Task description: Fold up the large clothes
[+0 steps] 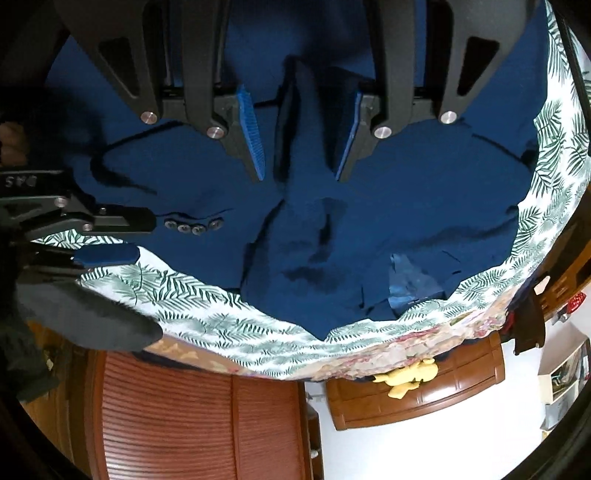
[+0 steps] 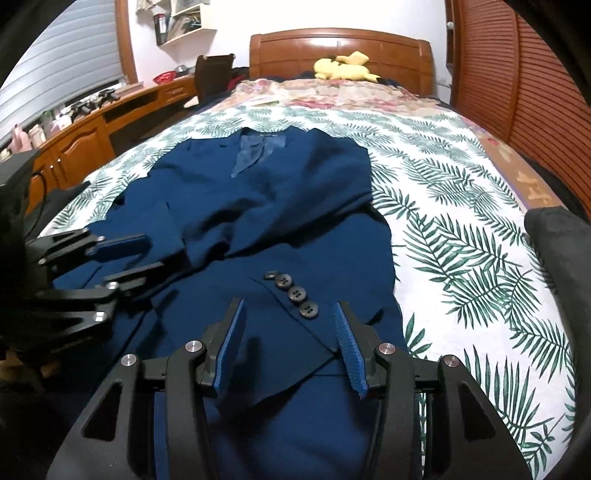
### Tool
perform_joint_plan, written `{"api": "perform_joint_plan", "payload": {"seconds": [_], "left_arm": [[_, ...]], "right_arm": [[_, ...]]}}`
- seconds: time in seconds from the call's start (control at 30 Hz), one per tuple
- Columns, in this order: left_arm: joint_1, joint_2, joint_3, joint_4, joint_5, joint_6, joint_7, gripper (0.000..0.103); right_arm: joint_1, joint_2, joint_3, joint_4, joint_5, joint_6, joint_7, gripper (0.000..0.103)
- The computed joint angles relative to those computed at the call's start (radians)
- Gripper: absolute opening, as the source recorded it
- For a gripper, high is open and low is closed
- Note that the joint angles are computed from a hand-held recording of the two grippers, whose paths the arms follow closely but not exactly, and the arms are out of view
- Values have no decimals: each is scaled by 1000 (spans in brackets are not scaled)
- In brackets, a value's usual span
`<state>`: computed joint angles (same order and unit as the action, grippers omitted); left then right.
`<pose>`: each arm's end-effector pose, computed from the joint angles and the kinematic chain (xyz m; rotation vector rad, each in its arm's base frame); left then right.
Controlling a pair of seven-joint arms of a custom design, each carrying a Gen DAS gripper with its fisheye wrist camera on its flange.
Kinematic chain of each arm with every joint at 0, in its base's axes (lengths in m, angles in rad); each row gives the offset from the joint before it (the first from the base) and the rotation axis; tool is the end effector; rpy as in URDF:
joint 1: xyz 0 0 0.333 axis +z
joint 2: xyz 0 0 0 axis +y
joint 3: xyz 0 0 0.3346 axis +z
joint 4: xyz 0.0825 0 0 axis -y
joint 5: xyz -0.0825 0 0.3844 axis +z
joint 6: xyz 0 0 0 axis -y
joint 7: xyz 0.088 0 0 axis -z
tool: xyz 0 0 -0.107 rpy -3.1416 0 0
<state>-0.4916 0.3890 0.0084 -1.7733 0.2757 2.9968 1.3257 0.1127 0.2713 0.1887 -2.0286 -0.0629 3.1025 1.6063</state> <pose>0.6150 -0.3457 0.4565 -1.2848 2.1550 -0.9225 0.6203 0.1886 0.4306 -1.9394 1.4309 -0.5784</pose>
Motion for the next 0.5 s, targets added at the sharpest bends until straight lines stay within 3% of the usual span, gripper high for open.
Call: {"api": "perform_joint_plan", "payload": {"seconds": [0.1,0.23,0.3,0.4,0.5], "left_arm": [[-25,12,21,31,30,-54,-14,37],[-76,36,71,90,158,-149,-86,37],[-99,46,95,119,242,-203,-137,30],[-90,28,93,110,308,-214,-199,6],[-81,-16,97,64,388,-194,-281,2]], "right_arm": [[-1,-6,2,-3,-3,10,-8,50],[-21,-19,24,-15,2,34,-22,50],[-68,-23,76,-20,32,43,-55,50],[-106,-26,121,-24,62,51,-87,50],[-140,-29,162,-31,88,58,-120,50]]}}
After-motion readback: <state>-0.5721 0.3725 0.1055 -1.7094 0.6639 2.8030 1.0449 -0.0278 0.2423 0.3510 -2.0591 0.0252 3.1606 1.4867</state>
